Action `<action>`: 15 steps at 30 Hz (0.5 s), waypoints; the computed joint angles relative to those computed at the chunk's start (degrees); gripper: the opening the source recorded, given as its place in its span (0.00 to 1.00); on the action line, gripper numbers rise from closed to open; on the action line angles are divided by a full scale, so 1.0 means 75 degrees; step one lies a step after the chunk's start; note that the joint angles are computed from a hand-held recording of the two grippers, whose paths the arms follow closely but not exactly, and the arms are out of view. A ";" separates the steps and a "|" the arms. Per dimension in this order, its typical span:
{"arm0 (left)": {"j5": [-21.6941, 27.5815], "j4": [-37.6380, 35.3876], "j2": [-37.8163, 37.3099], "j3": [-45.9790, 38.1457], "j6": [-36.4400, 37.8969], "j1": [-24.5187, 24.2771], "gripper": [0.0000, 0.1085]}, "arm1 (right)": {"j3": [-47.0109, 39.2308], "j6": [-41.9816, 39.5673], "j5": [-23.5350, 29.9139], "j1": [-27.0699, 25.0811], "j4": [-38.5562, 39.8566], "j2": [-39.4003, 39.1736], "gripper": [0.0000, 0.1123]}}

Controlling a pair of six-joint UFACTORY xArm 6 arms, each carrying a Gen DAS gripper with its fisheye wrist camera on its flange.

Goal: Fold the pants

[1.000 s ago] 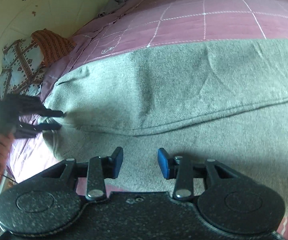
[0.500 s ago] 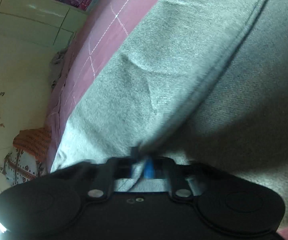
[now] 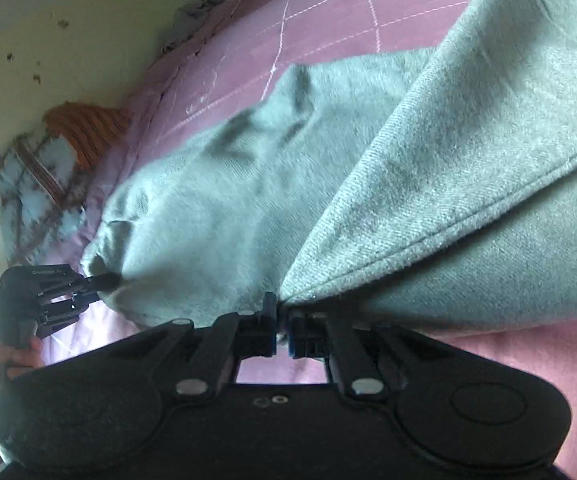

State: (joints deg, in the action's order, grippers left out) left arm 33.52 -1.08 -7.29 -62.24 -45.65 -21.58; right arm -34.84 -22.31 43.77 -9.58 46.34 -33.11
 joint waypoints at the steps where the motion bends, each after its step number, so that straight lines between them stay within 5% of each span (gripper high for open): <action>1: -0.0046 0.0008 -0.0077 -0.0008 0.0030 0.0012 0.11 | -0.0073 0.0115 0.0087 -0.0012 -0.0064 -0.0034 0.05; 6: 0.0165 -0.0058 -0.0202 0.0062 0.0396 0.0001 0.11 | -0.0720 -0.0292 0.0284 -0.0007 0.0038 0.0056 0.05; 13: 0.0509 0.0573 -0.0145 -0.0076 0.0149 -0.0245 0.16 | -0.0407 0.0229 -0.0118 0.0310 -0.1104 0.0012 0.05; 15: 0.0569 0.0476 -0.0257 -0.0065 -0.0054 -0.0205 0.17 | -0.0449 0.0206 -0.0100 0.0364 -0.1149 0.0040 0.11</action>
State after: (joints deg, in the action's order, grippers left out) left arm 37.79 2.49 -9.22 -62.73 -46.05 -23.12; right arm -38.21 -20.76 43.02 -6.85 37.73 -32.81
